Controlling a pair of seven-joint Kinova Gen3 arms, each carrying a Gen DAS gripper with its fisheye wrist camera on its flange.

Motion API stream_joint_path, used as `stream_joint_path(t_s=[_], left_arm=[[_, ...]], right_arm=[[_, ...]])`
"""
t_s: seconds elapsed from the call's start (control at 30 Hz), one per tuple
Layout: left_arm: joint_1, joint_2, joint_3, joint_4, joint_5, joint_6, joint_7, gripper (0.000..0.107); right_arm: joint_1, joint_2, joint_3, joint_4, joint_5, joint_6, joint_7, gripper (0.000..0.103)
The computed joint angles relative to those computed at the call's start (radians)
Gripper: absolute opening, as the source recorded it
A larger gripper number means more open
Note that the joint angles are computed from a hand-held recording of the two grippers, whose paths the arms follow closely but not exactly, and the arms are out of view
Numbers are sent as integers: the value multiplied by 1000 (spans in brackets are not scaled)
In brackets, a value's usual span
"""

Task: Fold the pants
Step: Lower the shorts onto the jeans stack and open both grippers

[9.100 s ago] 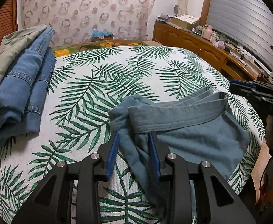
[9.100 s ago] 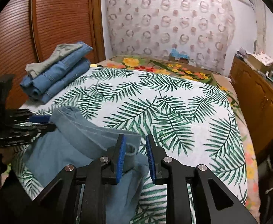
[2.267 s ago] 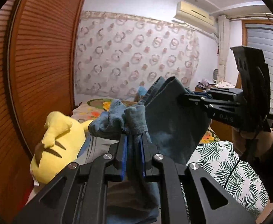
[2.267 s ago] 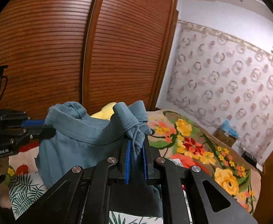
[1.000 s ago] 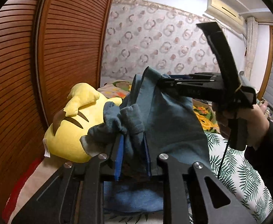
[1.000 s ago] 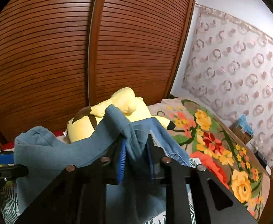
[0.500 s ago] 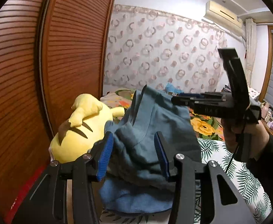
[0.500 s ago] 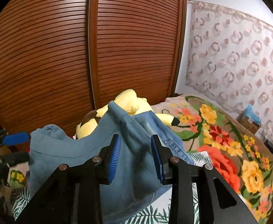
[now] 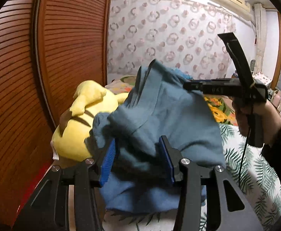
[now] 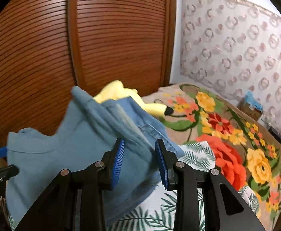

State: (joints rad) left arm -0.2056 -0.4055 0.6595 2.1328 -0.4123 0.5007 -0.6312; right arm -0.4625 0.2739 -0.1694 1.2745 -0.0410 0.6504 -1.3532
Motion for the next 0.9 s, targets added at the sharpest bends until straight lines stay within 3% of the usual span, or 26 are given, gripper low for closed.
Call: stream_joint_path(t_s=[0.27, 0.43, 0.57, 0.63, 0.77, 0.9], left_arm=[[35, 0, -15, -28, 8, 47, -14, 47], [81, -29, -40, -34, 27, 71, -41, 47], [108, -62, -46, -44, 51, 97, -73, 48], [125, -81, -52, -48, 69, 106, -92, 55], [154, -125, -57, -52, 113, 108, -138, 81], [163, -145, -25, -77, 157, 135, -188, 86]], right_arm=[[-14, -34, 2, 39, 5, -25, -38, 35], [9, -128, -18, 158, -35, -84, -32, 35], [-8, -214, -20, 264, -1, -126, -100, 35], [-11, -260, -26, 316, 16, -143, -141, 35], [-1, -366, -56, 423, 77, -173, -244, 35], [38, -483, -115, 520, 135, -184, -355, 35]])
